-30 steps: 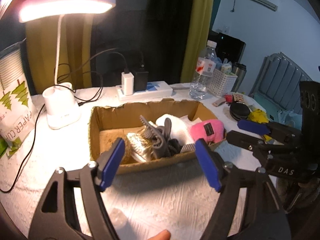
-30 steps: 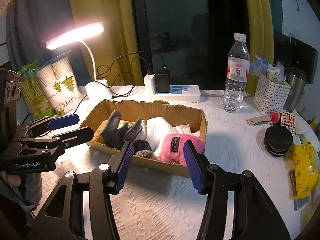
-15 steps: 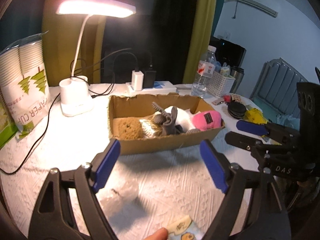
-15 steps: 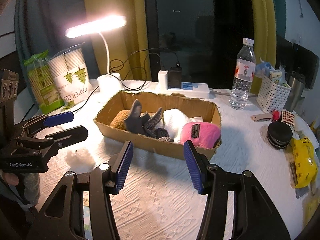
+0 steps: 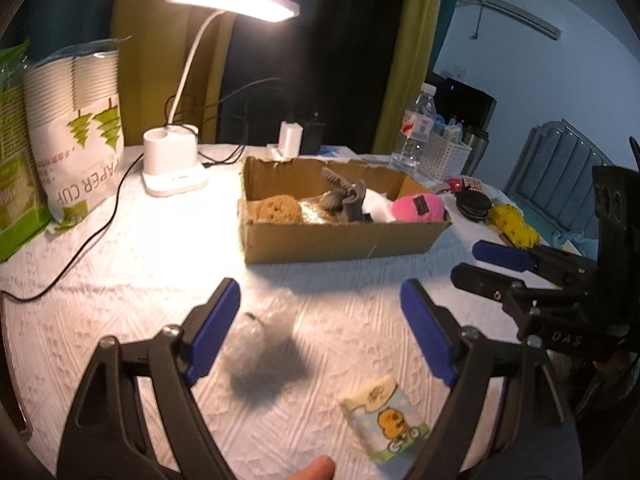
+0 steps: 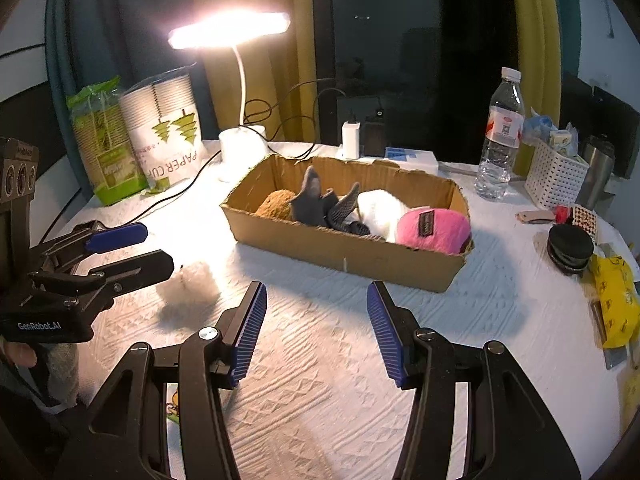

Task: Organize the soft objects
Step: 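Move both tools back to the bubble wrap and tissue pack, grasping both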

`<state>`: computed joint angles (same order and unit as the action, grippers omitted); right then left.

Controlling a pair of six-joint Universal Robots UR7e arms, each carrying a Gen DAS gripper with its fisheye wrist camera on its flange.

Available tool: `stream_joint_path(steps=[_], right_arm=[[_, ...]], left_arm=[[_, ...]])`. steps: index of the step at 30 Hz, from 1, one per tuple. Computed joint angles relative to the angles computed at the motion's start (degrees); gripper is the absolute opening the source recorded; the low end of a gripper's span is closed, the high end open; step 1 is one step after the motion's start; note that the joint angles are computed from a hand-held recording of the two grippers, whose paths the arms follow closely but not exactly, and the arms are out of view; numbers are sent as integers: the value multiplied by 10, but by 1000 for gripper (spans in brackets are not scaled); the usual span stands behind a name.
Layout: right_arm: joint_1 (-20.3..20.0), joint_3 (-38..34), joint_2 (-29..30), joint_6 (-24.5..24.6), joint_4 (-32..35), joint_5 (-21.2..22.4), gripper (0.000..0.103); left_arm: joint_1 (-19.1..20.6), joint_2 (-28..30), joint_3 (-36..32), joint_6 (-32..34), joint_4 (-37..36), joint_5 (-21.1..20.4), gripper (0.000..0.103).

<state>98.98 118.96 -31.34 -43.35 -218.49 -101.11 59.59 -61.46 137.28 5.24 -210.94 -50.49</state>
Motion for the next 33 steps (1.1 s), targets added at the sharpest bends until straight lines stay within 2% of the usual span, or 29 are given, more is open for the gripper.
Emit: stream_joint_path(steps=[12,15,19,27,33], right_arm=[[15,12,32,0,-6,-10,55],[25,9,42,0,-4,-19,55],[35,5,53,3,1,-27,55],[51,-12,79,11,32,-50,55],[47,-18,83,29,59,-60,55]], left_arm=[[7,-9,47,-15,-36,4,85],[13,-15,59,-21,-44,-1,93],[19,-23,75,-27,-51,-2,94],[40,-41,98,-39,-60,-4,94],[47,-40,96,-44,-57,-3,94]])
